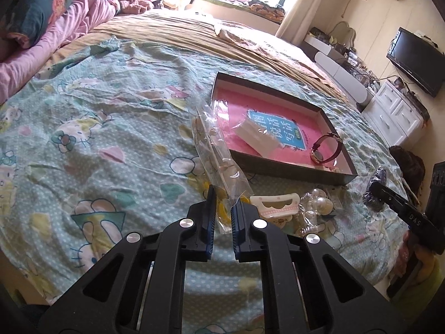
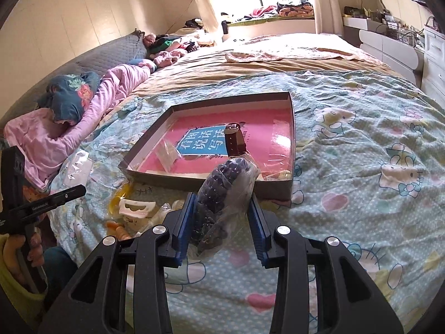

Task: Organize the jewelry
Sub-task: 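Release the clear bag in the box lid while the right tool carries the bead bag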

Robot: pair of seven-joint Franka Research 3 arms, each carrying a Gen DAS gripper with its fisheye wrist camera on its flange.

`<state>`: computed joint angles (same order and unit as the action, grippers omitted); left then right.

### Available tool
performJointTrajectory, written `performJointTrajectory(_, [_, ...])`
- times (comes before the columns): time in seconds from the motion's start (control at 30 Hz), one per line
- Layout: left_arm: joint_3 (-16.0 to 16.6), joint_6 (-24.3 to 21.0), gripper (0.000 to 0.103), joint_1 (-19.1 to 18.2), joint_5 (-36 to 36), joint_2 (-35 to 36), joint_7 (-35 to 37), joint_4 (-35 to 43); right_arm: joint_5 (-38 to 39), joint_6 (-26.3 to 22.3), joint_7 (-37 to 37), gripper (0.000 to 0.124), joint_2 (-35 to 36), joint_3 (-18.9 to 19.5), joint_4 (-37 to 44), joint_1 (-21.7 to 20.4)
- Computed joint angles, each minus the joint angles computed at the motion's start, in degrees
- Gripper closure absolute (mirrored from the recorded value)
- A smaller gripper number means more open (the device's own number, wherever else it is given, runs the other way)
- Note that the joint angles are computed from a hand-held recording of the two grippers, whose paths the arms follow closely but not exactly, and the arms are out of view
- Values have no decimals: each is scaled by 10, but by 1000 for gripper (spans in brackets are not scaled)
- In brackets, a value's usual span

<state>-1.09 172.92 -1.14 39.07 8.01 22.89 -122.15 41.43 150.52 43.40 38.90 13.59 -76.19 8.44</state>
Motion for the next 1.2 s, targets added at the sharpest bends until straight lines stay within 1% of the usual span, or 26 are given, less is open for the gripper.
performJointTrajectory(0.13, [1, 0, 99, 0, 0, 7, 5, 15, 5, -4, -18, 88, 2, 10, 8, 0])
performJointTrajectory(0.27, [-2, -1, 99, 1, -15, 19, 24, 33, 8, -12, -26, 88, 11, 14, 29, 5])
performJointTrajectory(0.43, [-5, -2, 99, -1, -45, 43, 58, 61, 4, -15, -22, 88, 25, 11, 55, 13])
performJointTrajectory(0.57, [-6, -4, 99, -6, -64, 61, 86, 85, -2, -8, -15, 88, 32, 7, 68, 16])
performJointTrajectory(0.73, [-10, -9, 99, -12, -89, 84, 121, 120, -14, 6, 1, 88, 44, 2, 85, 16])
performJointTrajectory(0.93, [-24, -19, 99, -14, -128, 119, 174, 167, -36, 21, 28, 88, 63, -6, 111, 17])
performJointTrajectory(1.07, [-38, -26, 99, -11, -158, 142, 214, 198, -56, 20, 51, 88, 83, -12, 140, 18])
performJointTrajectory(1.2, [-44, -34, 99, -14, -182, 169, 245, 234, -75, 17, 70, 88, 102, -15, 166, 20])
